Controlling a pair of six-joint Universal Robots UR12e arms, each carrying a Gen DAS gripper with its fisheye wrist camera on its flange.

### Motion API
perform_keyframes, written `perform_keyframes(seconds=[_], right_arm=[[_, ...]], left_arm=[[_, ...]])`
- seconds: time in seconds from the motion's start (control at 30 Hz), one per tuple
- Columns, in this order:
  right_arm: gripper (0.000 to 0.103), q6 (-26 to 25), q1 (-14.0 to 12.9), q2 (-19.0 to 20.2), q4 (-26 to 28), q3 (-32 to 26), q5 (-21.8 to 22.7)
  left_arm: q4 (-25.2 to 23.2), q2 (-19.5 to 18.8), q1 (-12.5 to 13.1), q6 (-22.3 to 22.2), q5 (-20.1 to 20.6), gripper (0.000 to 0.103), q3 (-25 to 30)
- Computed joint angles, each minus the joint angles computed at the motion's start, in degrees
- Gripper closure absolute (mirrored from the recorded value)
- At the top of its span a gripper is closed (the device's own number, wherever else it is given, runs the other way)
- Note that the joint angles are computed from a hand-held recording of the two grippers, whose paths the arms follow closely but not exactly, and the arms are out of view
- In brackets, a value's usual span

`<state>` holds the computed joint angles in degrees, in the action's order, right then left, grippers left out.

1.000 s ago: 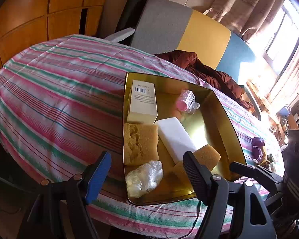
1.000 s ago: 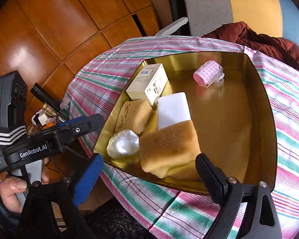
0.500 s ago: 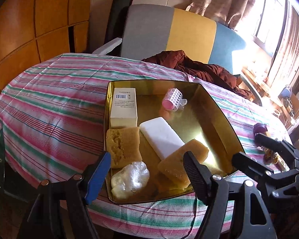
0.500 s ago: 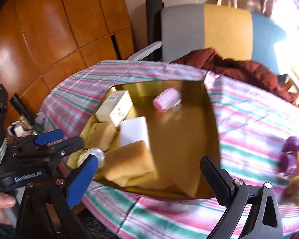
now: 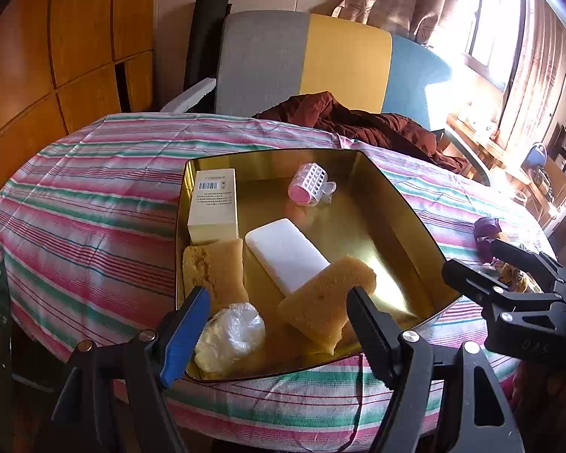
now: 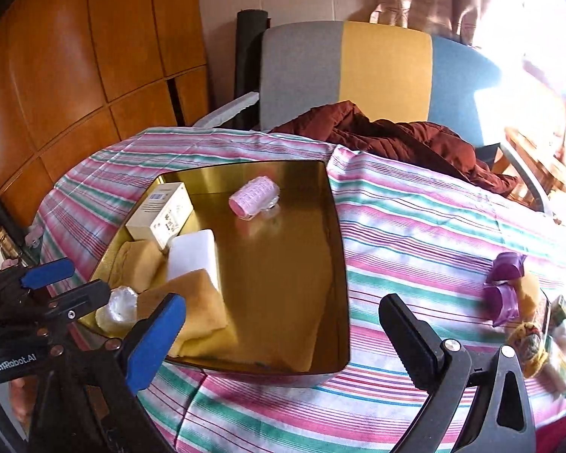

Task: Organize objects
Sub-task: 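Withdraw both tools from the tray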

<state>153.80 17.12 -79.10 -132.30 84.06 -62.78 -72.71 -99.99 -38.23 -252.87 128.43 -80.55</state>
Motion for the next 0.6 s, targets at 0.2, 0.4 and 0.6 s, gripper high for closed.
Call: perform_keyframes(seconds=[0.2, 0.4, 0.6], right_arm=[[0.000, 1.96, -0.70, 0.29, -1.68, -0.01, -1.36], [0.000, 1.36, -1.20, 0.59, -2.62, -0.25, -3.02], [0.000, 3.64, -2.47, 1.40, -3.54, -1.26, -5.81]], left_arm=[[-1.12, -0.60, 0.10, 1.08, 0.82, 0.027, 1.21], [1.20, -1.67, 0.27, 5.23, 0.99, 0.027, 2.49], [7.26, -2.60, 0.49, 10.46, -0.28, 0.027, 2.88]])
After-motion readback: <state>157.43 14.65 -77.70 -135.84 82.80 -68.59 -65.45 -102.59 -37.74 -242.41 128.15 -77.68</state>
